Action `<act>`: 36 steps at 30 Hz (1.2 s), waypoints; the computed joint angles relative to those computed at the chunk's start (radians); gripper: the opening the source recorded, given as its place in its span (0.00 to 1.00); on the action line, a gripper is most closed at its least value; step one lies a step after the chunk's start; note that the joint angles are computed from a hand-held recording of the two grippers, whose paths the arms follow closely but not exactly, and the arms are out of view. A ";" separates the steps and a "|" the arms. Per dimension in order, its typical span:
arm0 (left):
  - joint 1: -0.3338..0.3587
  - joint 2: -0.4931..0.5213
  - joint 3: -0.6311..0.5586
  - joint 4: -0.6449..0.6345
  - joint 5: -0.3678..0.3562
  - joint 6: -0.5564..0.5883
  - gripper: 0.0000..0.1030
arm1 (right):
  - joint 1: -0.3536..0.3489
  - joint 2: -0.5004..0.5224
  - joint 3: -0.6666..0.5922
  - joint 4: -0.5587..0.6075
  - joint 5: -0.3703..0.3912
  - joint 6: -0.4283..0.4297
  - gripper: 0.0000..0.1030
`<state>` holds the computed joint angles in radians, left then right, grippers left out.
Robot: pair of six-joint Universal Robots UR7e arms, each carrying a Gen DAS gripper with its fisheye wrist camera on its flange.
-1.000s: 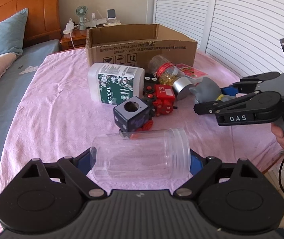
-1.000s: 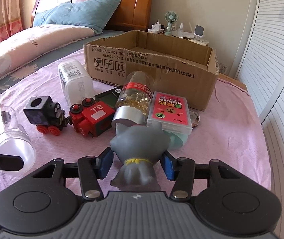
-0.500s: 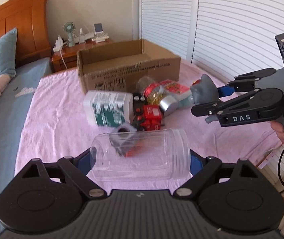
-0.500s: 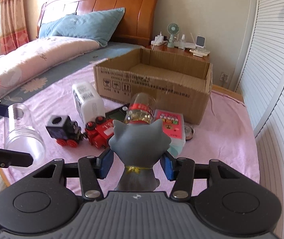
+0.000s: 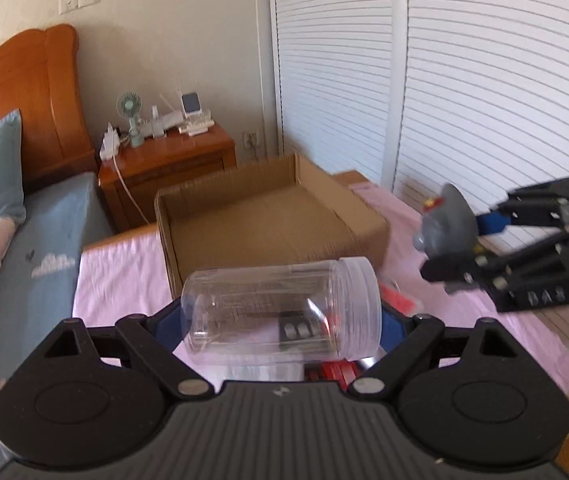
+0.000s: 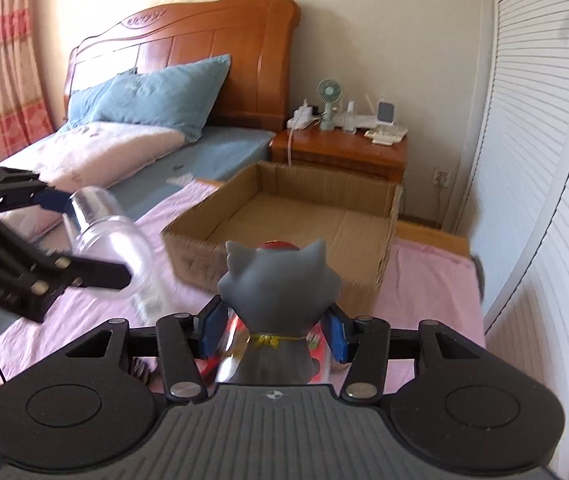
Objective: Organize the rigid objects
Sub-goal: 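Carry the cylinder and cat into the box and open both grippers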
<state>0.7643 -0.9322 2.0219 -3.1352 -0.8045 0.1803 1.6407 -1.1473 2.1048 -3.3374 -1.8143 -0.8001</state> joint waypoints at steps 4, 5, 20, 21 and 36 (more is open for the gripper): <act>0.042 0.073 -0.143 0.027 0.002 0.057 0.88 | 0.011 0.034 -0.069 0.026 -0.016 0.001 0.55; 0.056 0.093 -0.187 0.046 -0.006 0.064 0.88 | 0.013 0.044 -0.085 0.030 -0.020 -0.001 0.55; 0.191 0.374 -0.645 0.216 0.013 0.079 0.90 | 0.037 0.164 -0.266 0.123 -0.117 -0.030 0.55; 0.196 0.376 -0.654 0.229 0.014 0.060 0.90 | 0.037 0.165 -0.267 0.125 -0.119 -0.033 0.55; 0.151 0.173 -0.375 0.151 0.006 -0.006 0.97 | 0.044 0.204 -0.340 0.198 -0.164 0.005 0.55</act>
